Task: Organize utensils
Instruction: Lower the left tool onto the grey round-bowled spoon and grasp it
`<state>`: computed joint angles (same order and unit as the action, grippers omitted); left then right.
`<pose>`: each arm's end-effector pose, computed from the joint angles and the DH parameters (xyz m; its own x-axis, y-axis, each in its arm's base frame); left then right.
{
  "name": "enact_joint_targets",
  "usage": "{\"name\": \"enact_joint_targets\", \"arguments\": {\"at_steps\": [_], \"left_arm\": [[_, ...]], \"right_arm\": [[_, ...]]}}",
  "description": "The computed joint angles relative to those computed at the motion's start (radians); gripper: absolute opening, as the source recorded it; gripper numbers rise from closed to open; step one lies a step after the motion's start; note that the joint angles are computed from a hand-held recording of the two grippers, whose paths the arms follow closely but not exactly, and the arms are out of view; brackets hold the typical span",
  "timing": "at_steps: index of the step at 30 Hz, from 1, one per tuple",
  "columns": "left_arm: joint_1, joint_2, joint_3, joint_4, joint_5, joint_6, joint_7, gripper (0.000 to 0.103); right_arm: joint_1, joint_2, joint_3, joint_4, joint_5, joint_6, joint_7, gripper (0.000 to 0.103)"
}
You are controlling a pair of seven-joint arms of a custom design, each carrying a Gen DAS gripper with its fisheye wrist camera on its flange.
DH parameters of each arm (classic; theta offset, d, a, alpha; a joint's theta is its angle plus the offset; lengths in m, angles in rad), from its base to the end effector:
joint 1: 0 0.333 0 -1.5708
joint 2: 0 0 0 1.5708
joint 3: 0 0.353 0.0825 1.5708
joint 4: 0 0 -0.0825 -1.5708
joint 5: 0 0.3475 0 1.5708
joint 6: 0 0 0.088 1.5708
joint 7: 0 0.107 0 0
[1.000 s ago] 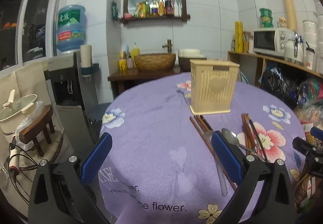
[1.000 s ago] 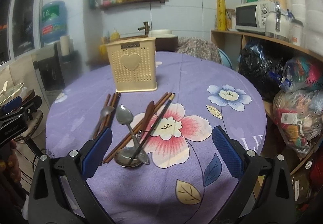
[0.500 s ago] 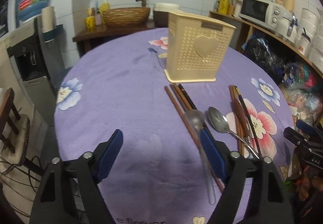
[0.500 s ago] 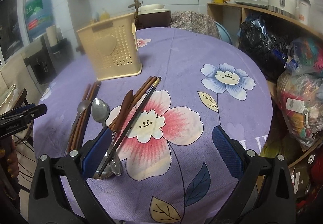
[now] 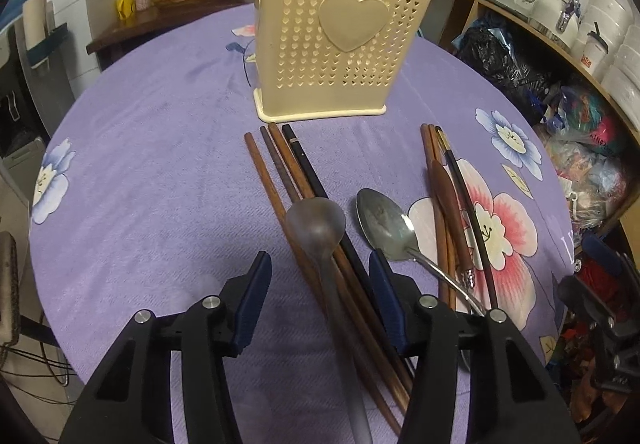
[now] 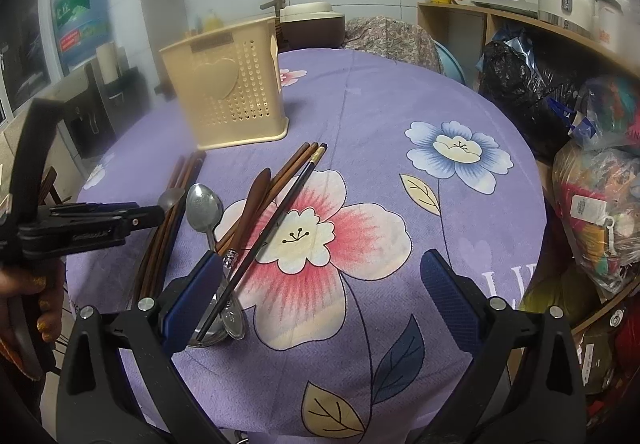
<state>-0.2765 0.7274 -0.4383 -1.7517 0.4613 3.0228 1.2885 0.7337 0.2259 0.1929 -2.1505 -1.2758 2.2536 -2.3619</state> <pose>0.5507 -0.4372 0.3127 -0.6597 -0.7382 0.1408 -0.6596 0.4789 -0.5793 0.3531 0.4198 0.3627 -0.4072 -0.8970 -0.1718 -0.5391 0.3879 -0.7476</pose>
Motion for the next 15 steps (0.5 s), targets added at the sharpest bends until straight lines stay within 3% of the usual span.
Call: {"name": "enact_joint_targets", "arguments": {"at_steps": [5, 15], "left_arm": [[-0.015, 0.040, -0.006, 0.081, -0.032, -0.092, 0.019, 0.047], [-0.070, 0.065, 0.033, 0.166, -0.067, -0.160, 0.034, 0.037]], "right_arm": [[0.003, 0.001, 0.001, 0.000, 0.000, 0.000, 0.005, 0.098], [0.004, 0.003, 0.001, 0.000, 0.006, 0.003, 0.005, 0.098]]}}
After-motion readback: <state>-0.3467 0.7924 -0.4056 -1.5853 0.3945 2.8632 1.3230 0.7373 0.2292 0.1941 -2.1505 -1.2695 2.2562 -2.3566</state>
